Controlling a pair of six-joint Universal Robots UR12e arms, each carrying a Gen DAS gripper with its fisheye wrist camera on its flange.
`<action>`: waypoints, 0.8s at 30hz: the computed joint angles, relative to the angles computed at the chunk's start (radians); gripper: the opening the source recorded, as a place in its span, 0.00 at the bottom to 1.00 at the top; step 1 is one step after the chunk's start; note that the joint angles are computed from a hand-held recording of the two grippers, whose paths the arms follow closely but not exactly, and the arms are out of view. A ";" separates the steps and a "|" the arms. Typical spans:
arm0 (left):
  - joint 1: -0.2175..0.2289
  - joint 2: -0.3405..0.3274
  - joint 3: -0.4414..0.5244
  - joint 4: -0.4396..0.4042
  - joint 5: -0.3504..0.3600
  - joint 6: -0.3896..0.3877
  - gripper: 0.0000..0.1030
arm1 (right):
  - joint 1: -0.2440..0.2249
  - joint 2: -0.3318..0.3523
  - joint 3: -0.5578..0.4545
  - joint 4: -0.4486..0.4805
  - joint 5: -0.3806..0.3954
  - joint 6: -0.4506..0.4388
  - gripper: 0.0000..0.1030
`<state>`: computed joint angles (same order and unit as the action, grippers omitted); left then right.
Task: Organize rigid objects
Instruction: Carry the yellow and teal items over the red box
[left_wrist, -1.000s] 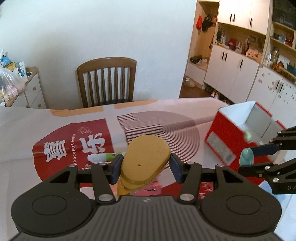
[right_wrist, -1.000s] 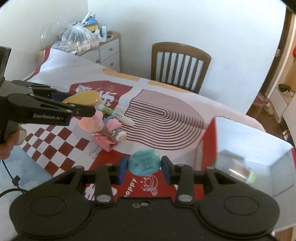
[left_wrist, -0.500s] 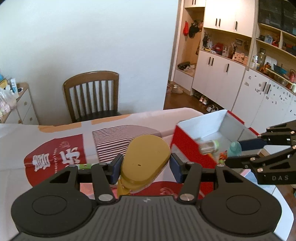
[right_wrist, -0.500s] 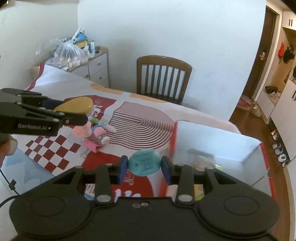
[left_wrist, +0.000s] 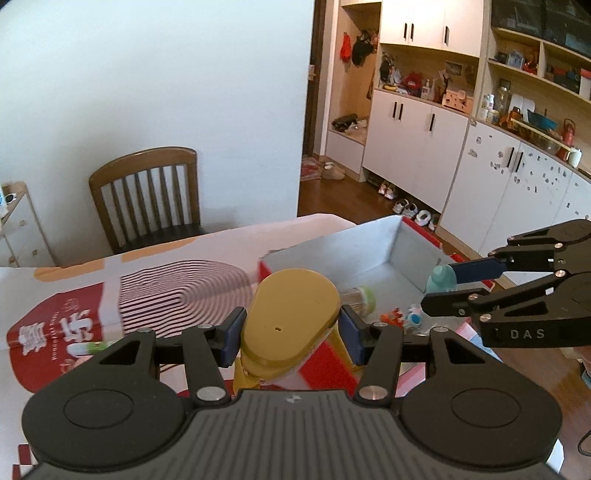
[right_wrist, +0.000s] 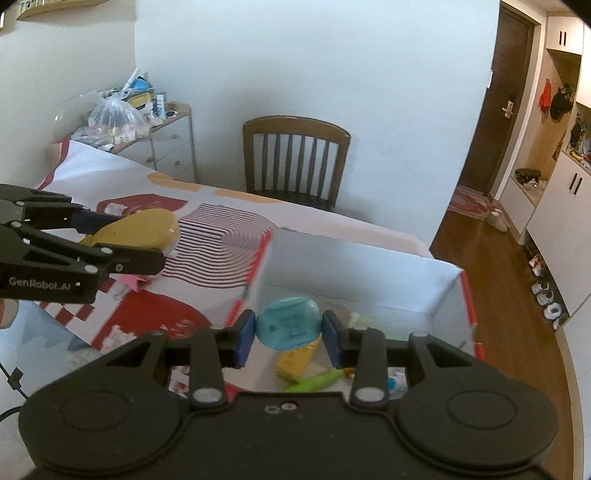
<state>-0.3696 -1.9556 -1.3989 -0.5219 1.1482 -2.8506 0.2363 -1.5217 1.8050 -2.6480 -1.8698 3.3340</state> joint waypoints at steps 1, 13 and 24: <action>-0.009 -0.003 0.003 -0.002 0.008 -0.003 0.52 | -0.009 -0.006 0.009 -0.001 0.007 -0.005 0.37; -0.091 -0.052 0.056 -0.059 0.090 -0.029 0.52 | -0.105 -0.058 0.084 -0.008 0.088 -0.069 0.37; -0.142 -0.136 0.168 -0.187 0.174 -0.049 0.52 | -0.186 -0.048 0.106 0.019 0.163 -0.094 0.37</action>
